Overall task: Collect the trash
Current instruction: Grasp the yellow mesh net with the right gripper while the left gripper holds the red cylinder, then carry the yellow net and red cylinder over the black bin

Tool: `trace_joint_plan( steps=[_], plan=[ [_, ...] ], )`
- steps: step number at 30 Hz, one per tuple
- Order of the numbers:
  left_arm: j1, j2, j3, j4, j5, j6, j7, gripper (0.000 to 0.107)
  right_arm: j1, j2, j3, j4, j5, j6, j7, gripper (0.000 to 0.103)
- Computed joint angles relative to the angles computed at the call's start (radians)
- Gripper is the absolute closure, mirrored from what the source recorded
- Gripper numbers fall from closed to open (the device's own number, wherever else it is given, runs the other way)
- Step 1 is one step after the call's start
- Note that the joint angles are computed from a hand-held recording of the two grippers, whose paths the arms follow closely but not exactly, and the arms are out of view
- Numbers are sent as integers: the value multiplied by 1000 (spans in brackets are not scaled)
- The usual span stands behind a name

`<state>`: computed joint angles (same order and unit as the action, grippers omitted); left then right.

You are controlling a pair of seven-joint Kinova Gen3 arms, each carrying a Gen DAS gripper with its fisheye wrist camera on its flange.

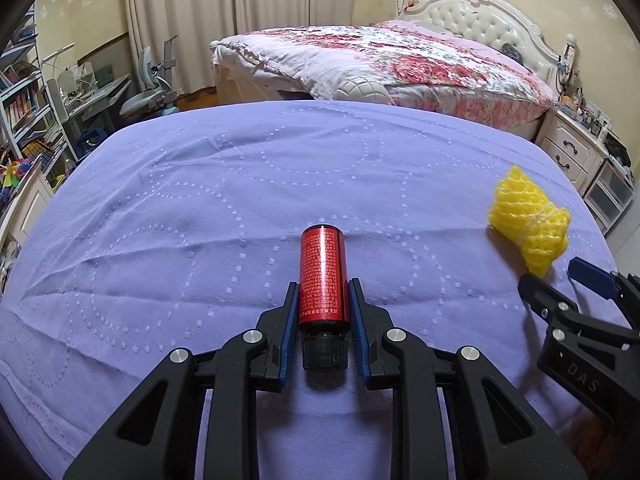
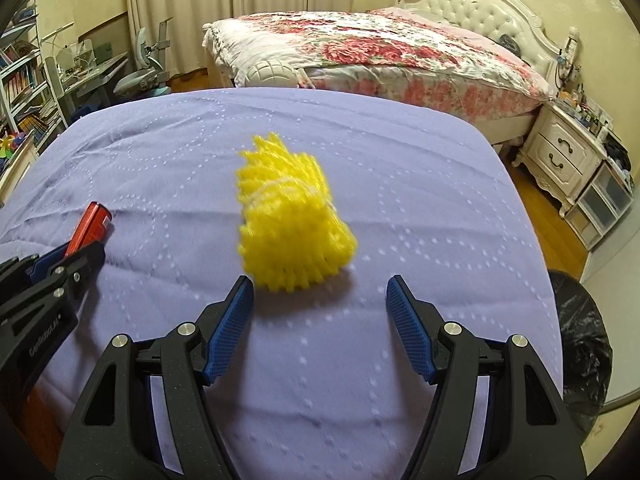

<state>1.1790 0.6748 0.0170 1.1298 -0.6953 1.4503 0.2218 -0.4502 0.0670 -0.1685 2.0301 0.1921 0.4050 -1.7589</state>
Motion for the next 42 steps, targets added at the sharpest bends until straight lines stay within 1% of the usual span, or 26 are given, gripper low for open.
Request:
trace_joint_plan(
  steps=[4,9,14,16,17,21,23,27,32,38,42],
  plan=[
    [-8,-10,1,21,0,-12,7,83,-30,35,7,-39,52,11,-59,35],
    [-13,-13,4,28,-2,-16,8,83,-40,67,14,-79,48,22,-64,35],
    [-14,-13,6,27,-3,-14,8,83,-56,75,25,-87,62,11,-82,35],
    [-14,-13,6,26,-3,-14,7,83,-55,78,20,-95,56,25,-67,41],
    [-14,-13,6,26,-3,-14,7,83,-53,79,16,-97,49,29,-54,47],
    [-15,-12,6,25,-3,-13,4,83,-48,74,12,-96,31,29,-27,52],
    [-16,-13,5,27,-5,-13,-1,83,-46,72,11,-92,21,26,-19,53],
    [-14,-12,5,26,-10,-12,-5,83,-12,56,-4,-75,-57,26,44,55],
    [-6,-6,6,13,-12,-17,-11,83,-9,21,-3,-36,-69,24,57,55],
    [20,23,3,-41,-17,-12,-41,83,15,-34,-10,22,-109,17,106,55],
    [43,49,-3,-88,-13,-3,-65,83,40,-80,-4,70,-174,8,180,55]
  ],
)
